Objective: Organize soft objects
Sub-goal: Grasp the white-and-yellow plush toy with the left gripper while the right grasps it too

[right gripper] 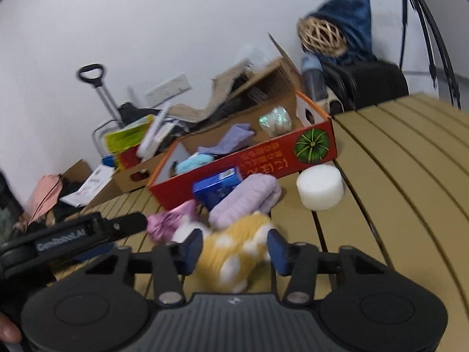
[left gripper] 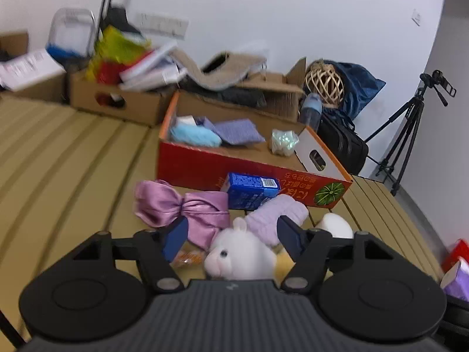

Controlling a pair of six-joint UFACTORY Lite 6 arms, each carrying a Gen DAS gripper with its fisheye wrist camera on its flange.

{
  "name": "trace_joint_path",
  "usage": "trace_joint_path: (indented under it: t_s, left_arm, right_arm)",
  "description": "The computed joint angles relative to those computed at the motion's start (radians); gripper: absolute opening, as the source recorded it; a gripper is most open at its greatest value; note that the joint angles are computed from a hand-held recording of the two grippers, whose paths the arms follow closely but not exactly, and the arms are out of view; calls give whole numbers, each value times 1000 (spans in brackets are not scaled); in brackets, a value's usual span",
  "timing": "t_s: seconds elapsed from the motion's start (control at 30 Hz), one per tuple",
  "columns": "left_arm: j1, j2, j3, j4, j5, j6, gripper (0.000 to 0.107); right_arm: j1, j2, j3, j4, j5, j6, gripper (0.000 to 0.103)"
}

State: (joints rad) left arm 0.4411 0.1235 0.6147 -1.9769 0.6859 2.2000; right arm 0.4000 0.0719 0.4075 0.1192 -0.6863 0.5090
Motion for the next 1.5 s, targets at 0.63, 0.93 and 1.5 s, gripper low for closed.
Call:
trace_joint_path:
  t_s: [0.63, 0.93, 1.5]
  left_arm:
    - [82, 192, 128, 539, 245, -226, 50]
    - [36, 119, 13, 136, 128, 168, 68]
    - [71, 171, 78, 329, 164, -87, 40]
  right_arm:
    - [-93, 115, 55, -37, -63, -73, 42]
    - [-99, 148, 69, -208, -25, 89, 56]
    - [-73, 142, 35, -177, -95, 107, 34]
